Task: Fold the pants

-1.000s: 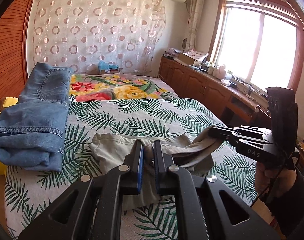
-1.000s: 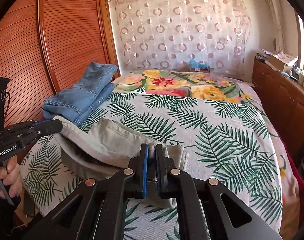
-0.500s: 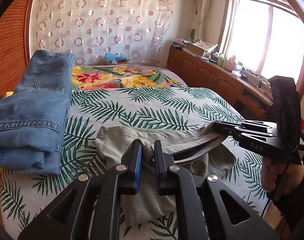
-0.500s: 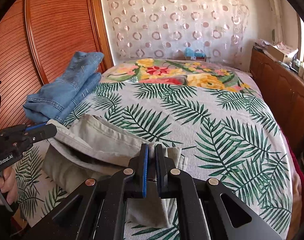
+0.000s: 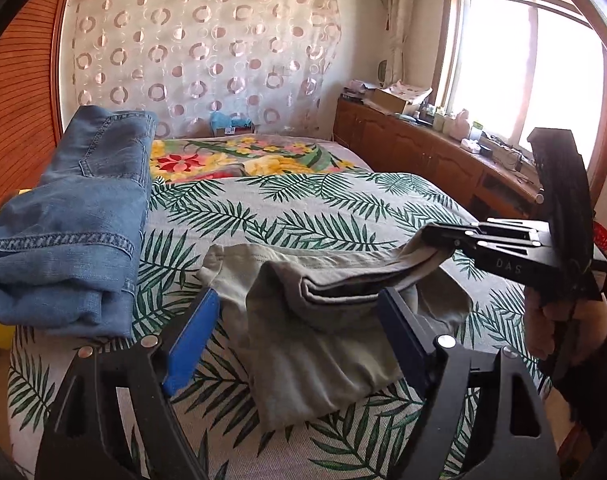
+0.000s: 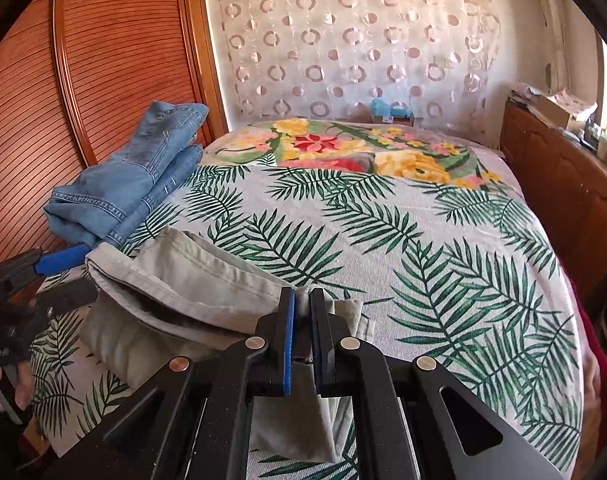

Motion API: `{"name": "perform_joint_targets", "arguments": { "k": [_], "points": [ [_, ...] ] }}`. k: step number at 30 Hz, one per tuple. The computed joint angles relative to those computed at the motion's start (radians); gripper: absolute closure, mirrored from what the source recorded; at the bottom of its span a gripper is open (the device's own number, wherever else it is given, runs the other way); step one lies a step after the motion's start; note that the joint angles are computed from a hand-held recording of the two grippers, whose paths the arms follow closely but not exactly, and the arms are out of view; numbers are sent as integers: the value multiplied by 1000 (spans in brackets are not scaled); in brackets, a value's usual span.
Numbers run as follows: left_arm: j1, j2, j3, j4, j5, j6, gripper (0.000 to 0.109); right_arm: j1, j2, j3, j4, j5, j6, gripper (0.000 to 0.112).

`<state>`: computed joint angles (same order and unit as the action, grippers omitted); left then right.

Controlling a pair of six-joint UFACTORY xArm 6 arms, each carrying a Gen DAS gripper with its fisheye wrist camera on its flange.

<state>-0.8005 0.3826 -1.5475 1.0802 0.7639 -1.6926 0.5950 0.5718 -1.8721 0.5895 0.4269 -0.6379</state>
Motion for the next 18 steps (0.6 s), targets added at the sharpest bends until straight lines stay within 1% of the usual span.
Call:
{"name": "perform_joint_targets", "arguments": {
  "k": [3,5,7,10,12,15,16,18],
  "points": [
    [2,-3,15,-28,-7,5,27,3,-14,20,-60,-19,21,99],
    [1,-5,24,-47,-2,15,27,3,-32,49,-119,-49,56,98],
    [2,-2,28,-74,0,35,27,2,-58,81,-104,-63,38,95],
    [4,7,34,-115,-3,62,27,-1,-101,133,-49,-77,-11,83],
    [6,13,35,-141,-6,82,27,-4,-124,161,8,-59,-69,68],
    [11,16,37,-174,-18,101,27,-9,-137,182,18,0,-86,66],
    [11,19,33,-184,-12,110,27,-9,-137,187,18,17,-87,66],
    [6,38,2,-230,27,164,27,-11,-124,179,-17,56,-54,65]
  ]
}}
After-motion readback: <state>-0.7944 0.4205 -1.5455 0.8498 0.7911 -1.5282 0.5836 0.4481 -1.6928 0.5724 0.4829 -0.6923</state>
